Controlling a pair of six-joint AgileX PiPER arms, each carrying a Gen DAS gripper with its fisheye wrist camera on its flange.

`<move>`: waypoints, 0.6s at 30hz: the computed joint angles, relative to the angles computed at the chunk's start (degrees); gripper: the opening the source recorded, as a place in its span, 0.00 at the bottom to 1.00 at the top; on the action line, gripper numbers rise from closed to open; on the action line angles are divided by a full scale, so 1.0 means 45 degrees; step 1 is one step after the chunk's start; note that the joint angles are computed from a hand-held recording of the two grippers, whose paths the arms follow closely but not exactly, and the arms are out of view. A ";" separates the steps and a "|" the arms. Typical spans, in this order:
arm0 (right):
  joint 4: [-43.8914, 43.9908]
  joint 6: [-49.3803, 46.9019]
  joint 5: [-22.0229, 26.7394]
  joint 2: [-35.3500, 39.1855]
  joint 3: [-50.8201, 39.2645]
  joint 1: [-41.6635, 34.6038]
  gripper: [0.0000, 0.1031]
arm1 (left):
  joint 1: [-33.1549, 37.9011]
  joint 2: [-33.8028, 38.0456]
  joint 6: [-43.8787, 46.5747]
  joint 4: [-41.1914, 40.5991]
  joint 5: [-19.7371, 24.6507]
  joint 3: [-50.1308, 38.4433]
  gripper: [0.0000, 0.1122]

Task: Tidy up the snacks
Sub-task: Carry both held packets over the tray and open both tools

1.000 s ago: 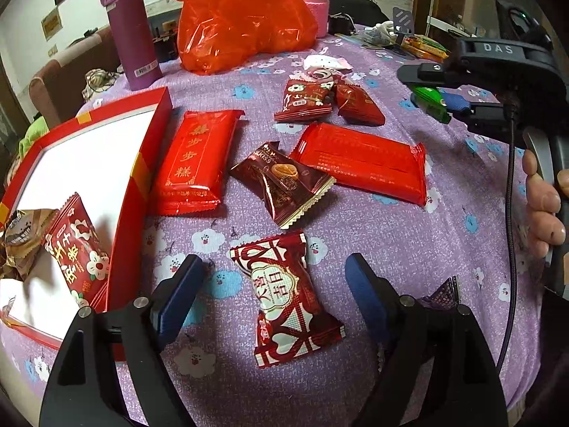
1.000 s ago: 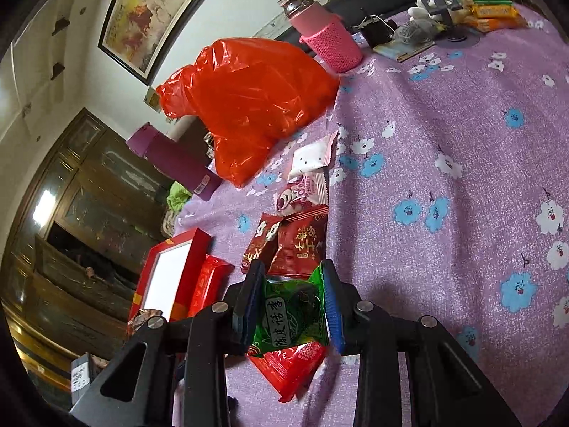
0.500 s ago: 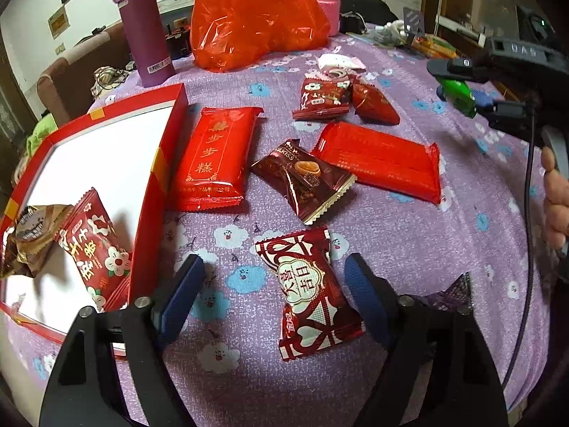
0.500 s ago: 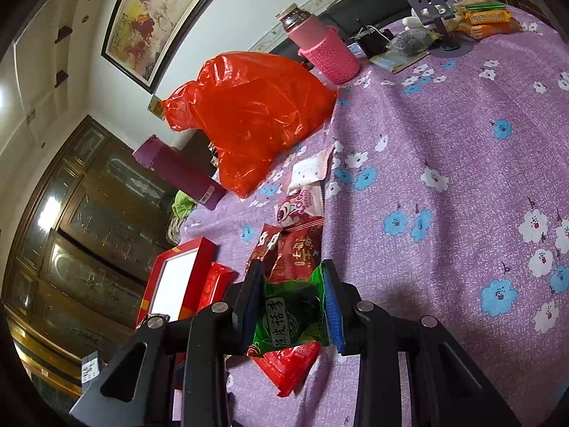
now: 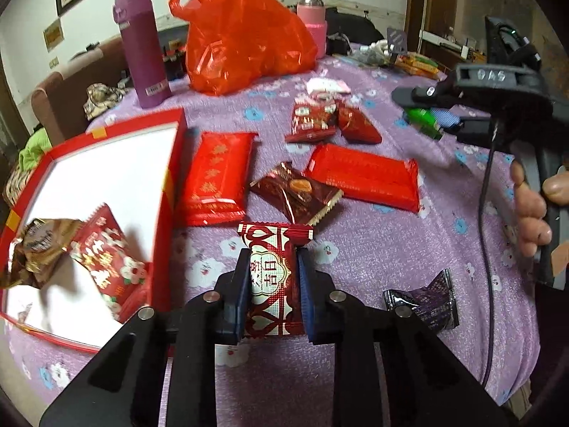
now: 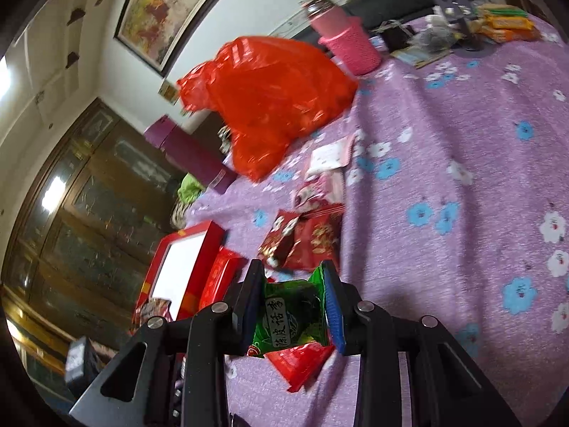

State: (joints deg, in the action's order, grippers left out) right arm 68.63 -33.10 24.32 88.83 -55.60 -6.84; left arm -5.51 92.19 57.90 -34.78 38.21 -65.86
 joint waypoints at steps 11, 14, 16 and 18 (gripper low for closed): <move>-0.1348 0.1168 -0.0065 0.0560 -0.0973 0.1652 0.32 | 0.2464 -0.0118 0.1566 -0.1879 0.0417 -0.1122 0.19; -0.2587 0.2582 -0.0138 0.0904 -0.1783 0.2563 0.32 | 0.3096 0.0259 0.1590 -0.1948 0.0209 -0.1607 0.19; -0.3299 0.3342 -0.0155 0.1215 -0.2391 0.3087 0.32 | 0.3377 0.0503 0.1658 -0.2055 0.0019 -0.1842 0.19; -0.4289 0.4415 -0.0033 0.1739 -0.3363 0.3739 0.32 | 0.3557 0.0744 0.1650 -0.2097 -0.0009 -0.2056 0.19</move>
